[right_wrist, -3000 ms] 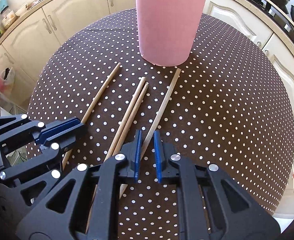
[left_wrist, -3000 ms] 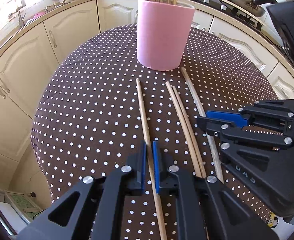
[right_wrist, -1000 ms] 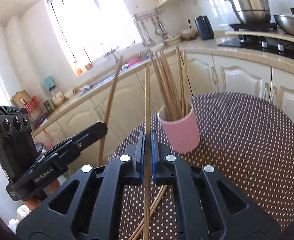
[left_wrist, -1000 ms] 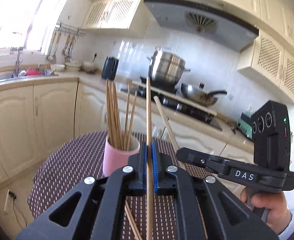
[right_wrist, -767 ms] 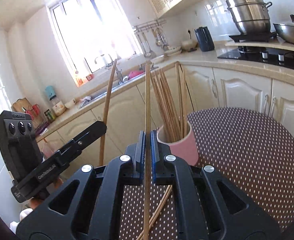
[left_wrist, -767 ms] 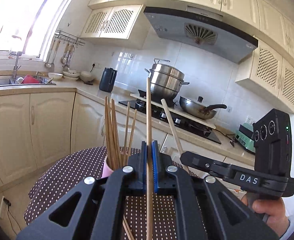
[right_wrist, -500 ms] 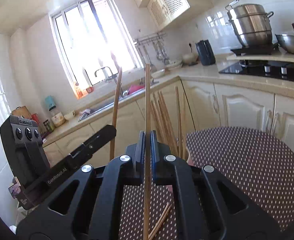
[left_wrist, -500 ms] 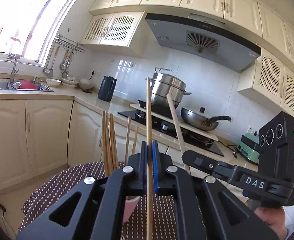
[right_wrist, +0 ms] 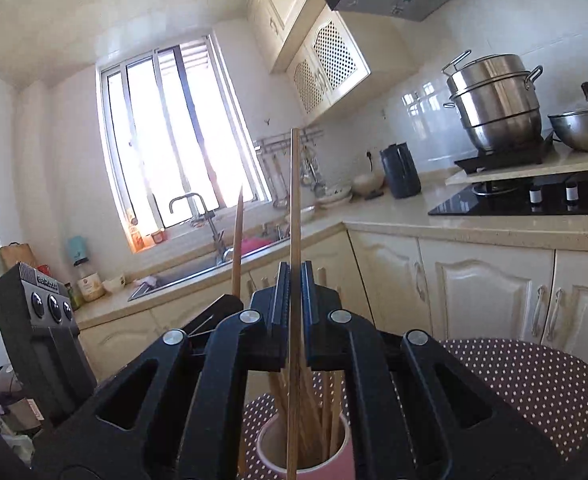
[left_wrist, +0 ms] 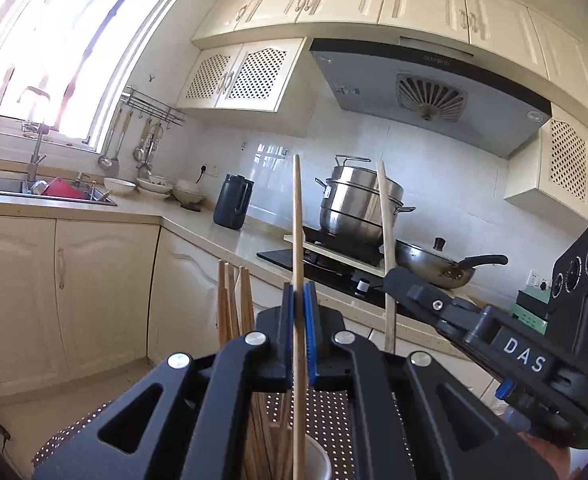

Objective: Organize utensils
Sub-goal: 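Lift both held chopsticks upright and carry them over the pink cup, then lower the chopsticks into the pink cup and open both grippers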

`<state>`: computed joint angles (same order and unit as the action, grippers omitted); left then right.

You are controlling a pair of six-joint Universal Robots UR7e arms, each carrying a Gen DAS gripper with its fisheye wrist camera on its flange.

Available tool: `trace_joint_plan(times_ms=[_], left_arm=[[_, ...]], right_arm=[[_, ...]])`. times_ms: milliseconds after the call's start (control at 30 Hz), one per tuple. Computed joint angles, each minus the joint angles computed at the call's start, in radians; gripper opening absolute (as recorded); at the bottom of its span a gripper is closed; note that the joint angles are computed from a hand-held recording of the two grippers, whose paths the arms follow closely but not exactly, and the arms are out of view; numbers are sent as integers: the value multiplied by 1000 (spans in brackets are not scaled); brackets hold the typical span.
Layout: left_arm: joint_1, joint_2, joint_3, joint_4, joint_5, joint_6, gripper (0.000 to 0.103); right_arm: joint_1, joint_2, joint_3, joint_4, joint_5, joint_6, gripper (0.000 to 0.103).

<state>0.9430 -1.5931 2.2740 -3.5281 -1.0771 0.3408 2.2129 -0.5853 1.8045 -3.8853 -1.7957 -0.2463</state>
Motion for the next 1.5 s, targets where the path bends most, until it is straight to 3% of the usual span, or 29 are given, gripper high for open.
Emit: trace_joint_plan(times_ms=[267, 500, 967, 1333, 1367, 1467, 1500], left_arm=[[45, 92, -23, -116, -22, 58, 5], [65, 105, -7, -129, -22, 80, 5], [33, -26, 111, -40, 53, 50, 5], [-17, -140, 176, 155, 155, -12, 6], [-22, -152, 181, 172, 164, -20, 7], [-55, -184, 206, 171, 221, -21, 30], [-72, -195, 218, 154, 243, -10, 30]], right_arm=[[-30, 64, -51, -70, 40, -49, 6], [-44, 92, -51, -89, 53, -75, 6], [-10, 47, 92, -95, -2, -141, 6], [13, 54, 142, -23, -125, -143, 6], [14, 51, 146, -5, -136, -127, 6], [19, 39, 163, 2, -147, -94, 6], [24, 34, 167, 3, -153, -90, 6]])
